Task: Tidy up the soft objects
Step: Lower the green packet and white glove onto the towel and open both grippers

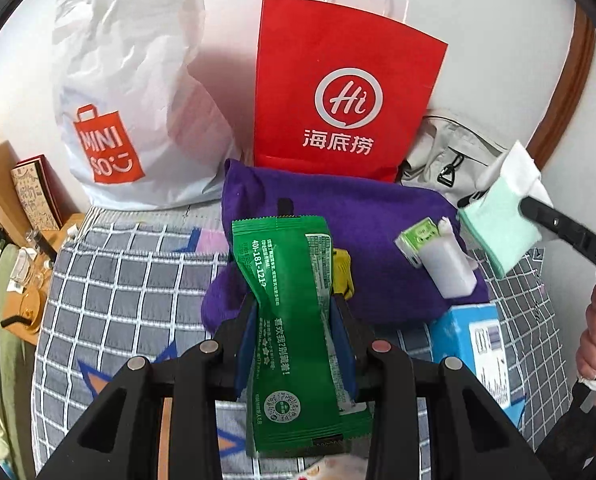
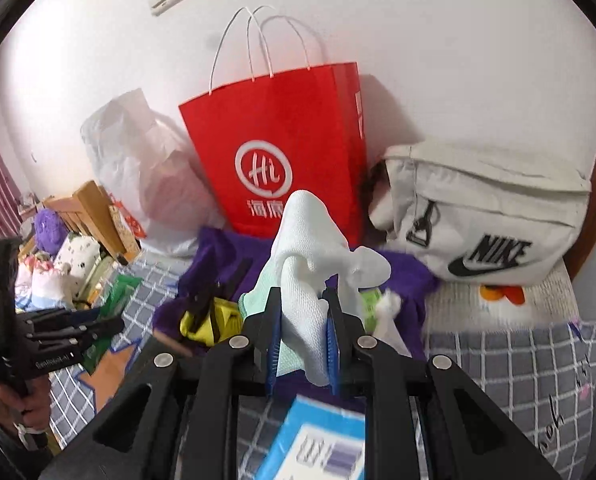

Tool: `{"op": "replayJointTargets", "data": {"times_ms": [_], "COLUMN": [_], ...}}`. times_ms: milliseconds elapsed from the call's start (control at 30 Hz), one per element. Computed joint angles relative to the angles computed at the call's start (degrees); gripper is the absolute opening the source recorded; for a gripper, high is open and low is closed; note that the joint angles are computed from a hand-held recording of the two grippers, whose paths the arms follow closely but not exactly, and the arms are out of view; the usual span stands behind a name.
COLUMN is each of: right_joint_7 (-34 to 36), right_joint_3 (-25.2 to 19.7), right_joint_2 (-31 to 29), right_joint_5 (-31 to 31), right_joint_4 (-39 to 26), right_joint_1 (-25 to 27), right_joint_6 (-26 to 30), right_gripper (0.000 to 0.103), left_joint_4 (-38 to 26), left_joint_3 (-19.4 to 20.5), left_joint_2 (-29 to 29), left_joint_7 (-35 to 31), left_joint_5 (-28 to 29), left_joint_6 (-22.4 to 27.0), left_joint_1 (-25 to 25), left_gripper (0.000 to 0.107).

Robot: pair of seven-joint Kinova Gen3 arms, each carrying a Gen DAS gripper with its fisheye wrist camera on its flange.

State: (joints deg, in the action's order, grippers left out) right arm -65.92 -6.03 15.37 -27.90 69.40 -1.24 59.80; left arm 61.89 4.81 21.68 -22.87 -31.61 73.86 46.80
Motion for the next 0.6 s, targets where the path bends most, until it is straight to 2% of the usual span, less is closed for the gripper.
{"op": "replayJointTargets", "data": {"times_ms": [300, 600], "right_joint_7": [-3.33, -7.78], "right_joint_3": [-1.09, -1.42], "right_joint_2": [7.21, 13.64], "right_joint_5": [0.56, 3.44], "right_joint_4": [-9.26, -13.23], "right_joint_1": [-0.57, -1.32], "right_joint_6": [0.39, 4.00], "right_gripper": [0.020, 0.020], "left_joint_4": [0.06, -1.52], "left_joint_3": [-0.46, -0.82], "left_joint_2": [1.26, 4.08], "left_joint_7": [-2.85, -7.55], "left_joint_5": [4.05, 8.26], "left_joint_6": [-2.96, -4.54], "left_joint_1": [-4.40, -7.87], "left_gripper": [0.035, 0.035]}}
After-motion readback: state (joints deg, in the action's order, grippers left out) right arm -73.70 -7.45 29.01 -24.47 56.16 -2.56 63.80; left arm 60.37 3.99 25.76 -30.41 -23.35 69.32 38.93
